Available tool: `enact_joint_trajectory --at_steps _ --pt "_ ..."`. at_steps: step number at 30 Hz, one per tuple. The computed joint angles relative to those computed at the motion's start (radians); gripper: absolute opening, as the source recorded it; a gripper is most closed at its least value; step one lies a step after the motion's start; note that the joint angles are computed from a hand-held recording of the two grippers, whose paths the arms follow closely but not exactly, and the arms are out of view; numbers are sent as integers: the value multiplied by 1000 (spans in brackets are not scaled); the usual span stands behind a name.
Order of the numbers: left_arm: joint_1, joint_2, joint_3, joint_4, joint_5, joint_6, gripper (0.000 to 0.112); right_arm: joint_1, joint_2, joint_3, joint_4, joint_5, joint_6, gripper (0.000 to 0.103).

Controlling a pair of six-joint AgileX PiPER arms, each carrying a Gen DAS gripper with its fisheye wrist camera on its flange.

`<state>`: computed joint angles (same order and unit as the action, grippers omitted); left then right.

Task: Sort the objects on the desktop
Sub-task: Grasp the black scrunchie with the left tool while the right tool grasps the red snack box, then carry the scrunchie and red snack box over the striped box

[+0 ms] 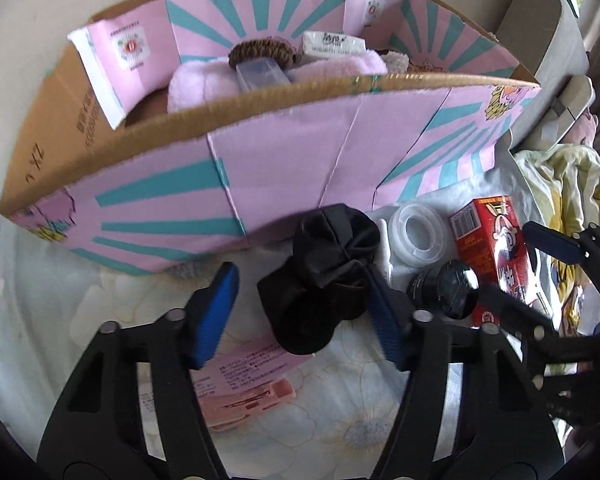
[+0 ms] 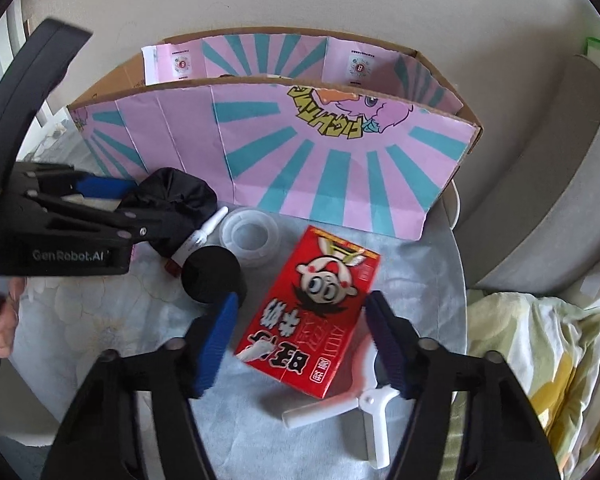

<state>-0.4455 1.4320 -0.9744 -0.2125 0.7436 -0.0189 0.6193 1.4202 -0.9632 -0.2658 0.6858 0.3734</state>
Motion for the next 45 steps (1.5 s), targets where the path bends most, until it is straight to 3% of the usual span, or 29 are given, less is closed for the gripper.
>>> enact_joint_trajectory --at_steps 5,10,26,34,45 --pt "27 -4 11 -52 1 31 32 -37 11 3 67 -19 -55 51" --pt "41 -25 25 -64 -4 46 23 -34 4 5 61 -23 -38 49" --pt "93 -132 45 -113 65 110 19 -140 -56 -16 303 -11 -180 48" --pt "82 -168 10 -96 109 83 19 -89 -78 -51 234 26 -85 48" --pt "185 -363 -81 -103 307 149 19 -12 -187 -146 93 181 -12 48"
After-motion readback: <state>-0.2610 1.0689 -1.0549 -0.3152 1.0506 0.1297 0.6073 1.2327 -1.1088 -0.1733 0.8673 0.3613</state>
